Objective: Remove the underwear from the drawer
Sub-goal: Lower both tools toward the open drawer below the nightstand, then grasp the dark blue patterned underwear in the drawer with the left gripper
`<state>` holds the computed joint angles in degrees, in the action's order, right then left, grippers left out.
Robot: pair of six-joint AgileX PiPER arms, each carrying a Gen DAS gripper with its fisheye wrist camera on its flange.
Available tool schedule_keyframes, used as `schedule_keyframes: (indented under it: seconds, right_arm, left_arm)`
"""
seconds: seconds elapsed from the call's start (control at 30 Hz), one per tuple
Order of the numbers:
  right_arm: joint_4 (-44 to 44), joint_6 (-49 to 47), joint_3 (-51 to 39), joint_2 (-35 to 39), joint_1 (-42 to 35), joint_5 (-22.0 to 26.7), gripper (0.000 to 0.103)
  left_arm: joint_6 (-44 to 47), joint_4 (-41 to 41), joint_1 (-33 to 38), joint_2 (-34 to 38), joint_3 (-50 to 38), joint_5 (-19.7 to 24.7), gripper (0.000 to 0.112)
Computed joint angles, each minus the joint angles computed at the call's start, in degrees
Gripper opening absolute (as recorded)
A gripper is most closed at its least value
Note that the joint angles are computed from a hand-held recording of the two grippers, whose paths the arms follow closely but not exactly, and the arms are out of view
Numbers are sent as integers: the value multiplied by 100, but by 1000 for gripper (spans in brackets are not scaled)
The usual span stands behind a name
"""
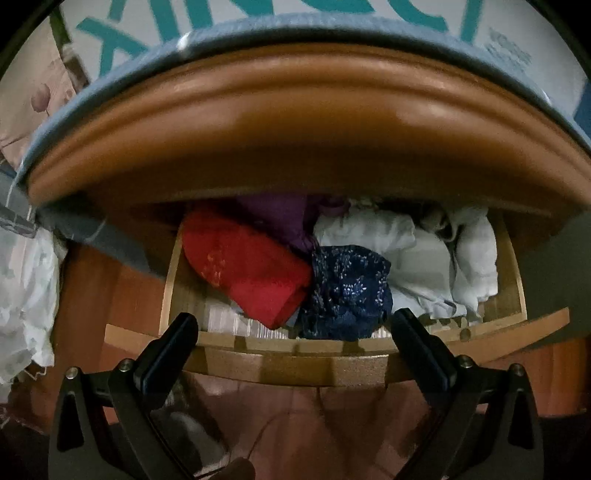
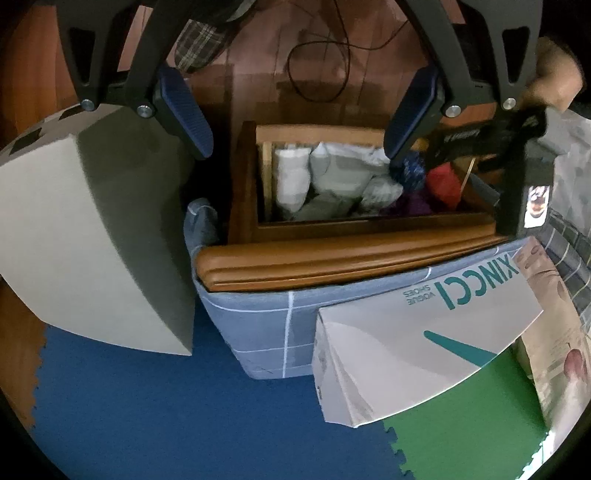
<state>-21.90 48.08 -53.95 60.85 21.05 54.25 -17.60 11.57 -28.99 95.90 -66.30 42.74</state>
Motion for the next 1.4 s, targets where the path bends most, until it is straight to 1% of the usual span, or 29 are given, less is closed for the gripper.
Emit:
schedule_keyframes:
  seconds: [0.13, 0.2, 0.23, 0.27, 0.3, 0.33, 0.43, 0.47, 0.57, 0.63, 0.67, 0.7, 0.73, 0.77, 0.83, 0.87, 0.9, 1.0, 1.07, 1.13, 1.23, 1.3, 1.4]
  right_arm:
    - [265, -221, 17, 32, -258, -25, 96]
    - [317, -284, 17, 63, -320, -36, 96]
    - [348, -317, 8, 89, -342, -44, 96]
    - [333, -310, 11, 102, -336, -32, 96]
    - [276, -272, 2, 119, -303, -4, 96]
    - [255, -262, -14, 141, -287, 9, 96]
    - [256, -285, -17, 151, -291, -5, 96]
    - [247, -284, -5, 131, -292, -4, 96]
    - [330, -341, 6, 115, -351, -13, 96]
    - [324, -327, -5, 134, -358, 4, 96]
    - [331, -331, 1, 114, -355, 14, 96]
    - [351, -358, 8, 106, -365, 3, 96]
    - [365, -377, 4, 120, -363, -5, 96]
    - [370, -392, 5, 127, -364, -5, 96]
    - [397, -435, -1, 166, -369, -18, 96]
    - [423, -464, -8, 184, -379, -31, 96]
    - [451, -502, -5, 201, -396, -55, 96]
    - [457, -517, 2, 245, -368, -69, 96]
    - [482, -533, 13, 271, -362, -82, 96]
    - [528, -564, 23, 283, -369, -89, 96]
    - [511, -559, 28, 286, -350, -70, 96]
    - [492, -536, 20, 294, -326, -54, 96]
    - [501, -545, -7, 319, -295, -33, 96]
  left_arm:
    - [721, -563, 236, 42, -243, 554, 103]
    - [836, -652, 273, -39, -127, 634, 103]
    - [919, -743, 284, -78, -93, 757, 103]
    - [1128, -870, 419, 29, -273, 915, 103]
    - [1242, -941, 481, -19, -253, 1017, 103]
    - [1561, -1112, 698, 63, -409, 1206, 103]
    - [1871, -1301, 903, 154, -537, 1540, 103]
    - [2017, -1407, 1002, 226, -625, 1725, 103]
    - [2191, -1403, 1092, 361, -935, 1835, 103]
    - [2302, -1578, 1208, 541, -1269, 2088, 102]
    - [2434, -1674, 1284, 483, -1160, 2024, 102]
    - [2794, -1923, 1509, 409, -1006, 1825, 102]
    - [3036, -2202, 1543, 146, -671, 1396, 103]
    - [3131, -2253, 1566, -2, -470, 970, 103]
    - [2891, -1919, 1456, -283, -145, 168, 103]
    - [2928, -1913, 1476, -377, -3, -256, 103]
    - [2823, -1848, 1416, -482, 171, -480, 103]
    - [2978, -1935, 1464, -298, 115, -513, 103]
    - [2912, -1716, 1380, -257, 229, -638, 103]
    - [2925, -1639, 1317, -282, 308, -620, 102]
    - [2899, -1578, 1196, -237, 264, -379, 102]
    - [2924, -1467, 1127, -287, 310, -473, 102]
    - [3107, -1410, 1131, -432, 408, -801, 102]
